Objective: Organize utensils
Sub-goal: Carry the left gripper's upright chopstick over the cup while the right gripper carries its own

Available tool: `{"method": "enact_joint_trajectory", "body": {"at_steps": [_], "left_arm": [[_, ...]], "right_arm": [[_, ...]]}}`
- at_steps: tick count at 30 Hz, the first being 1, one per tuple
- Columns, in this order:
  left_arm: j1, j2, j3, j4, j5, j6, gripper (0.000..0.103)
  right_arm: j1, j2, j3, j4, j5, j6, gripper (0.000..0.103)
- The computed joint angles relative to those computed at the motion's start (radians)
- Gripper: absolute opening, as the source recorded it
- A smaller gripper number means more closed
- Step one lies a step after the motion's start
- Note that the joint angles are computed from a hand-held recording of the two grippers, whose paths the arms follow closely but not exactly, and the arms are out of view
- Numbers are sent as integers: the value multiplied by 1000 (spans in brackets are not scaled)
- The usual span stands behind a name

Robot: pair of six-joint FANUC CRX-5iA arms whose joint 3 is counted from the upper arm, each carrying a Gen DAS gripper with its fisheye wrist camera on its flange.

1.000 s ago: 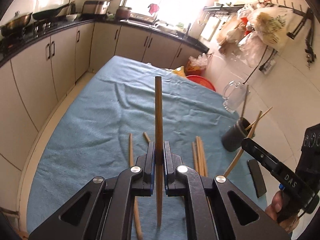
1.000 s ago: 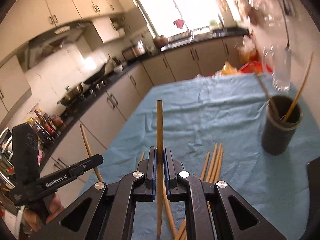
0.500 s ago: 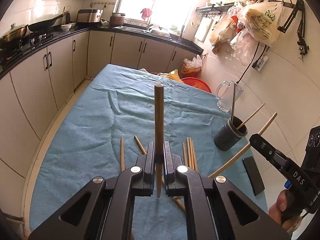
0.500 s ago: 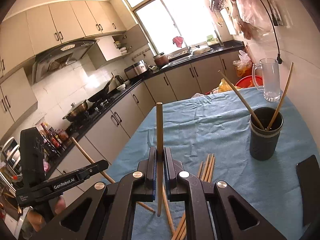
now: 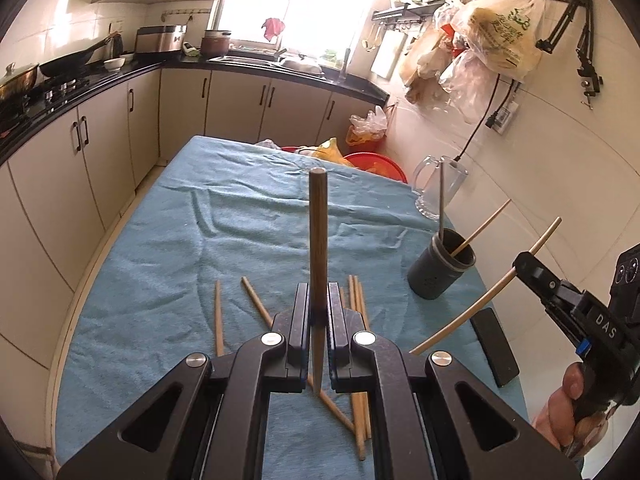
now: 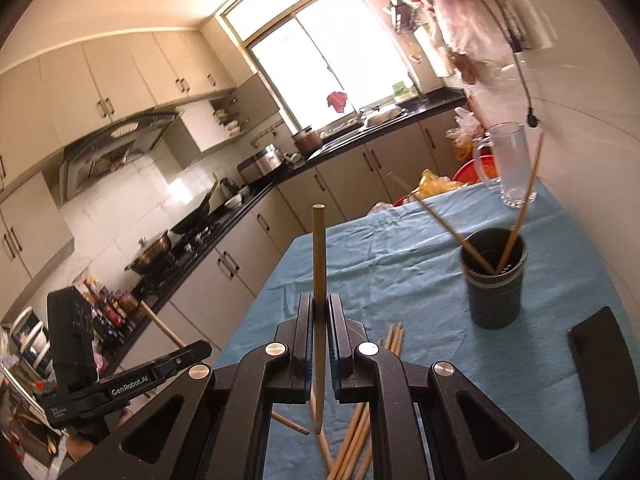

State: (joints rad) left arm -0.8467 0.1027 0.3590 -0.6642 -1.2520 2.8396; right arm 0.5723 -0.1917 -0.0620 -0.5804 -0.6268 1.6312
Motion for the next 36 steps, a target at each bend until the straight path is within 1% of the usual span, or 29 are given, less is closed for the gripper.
{"method": "enact_joint_trajectory", "body": {"at_steps": [8,12,17,21,27,32,36], "left_arm": [[14,63,93,41,29,-87,6],[23,106,152,67,40,-136,6],[34,169,251,95,39,-207,6],[48,223,339,121,40,-263,6],[60,331,531,136,21,-356,6],[75,441,720,159,-8,-428,6],[87,525,859,164,-33,-464,6]], "right_arm": [[-130,-17,5,-86,-10,20,7],[-188,-27,4,-110,-2,11,7],[-257,-32,8,-133,7,-2,7],[-289,-29,23,-134,7,-9,7],[-341,-11,71,-139,8,-2,7],[-351,15,116,-109,25,-30,7],[-333,46,144,-41,57,-78,7]]}}
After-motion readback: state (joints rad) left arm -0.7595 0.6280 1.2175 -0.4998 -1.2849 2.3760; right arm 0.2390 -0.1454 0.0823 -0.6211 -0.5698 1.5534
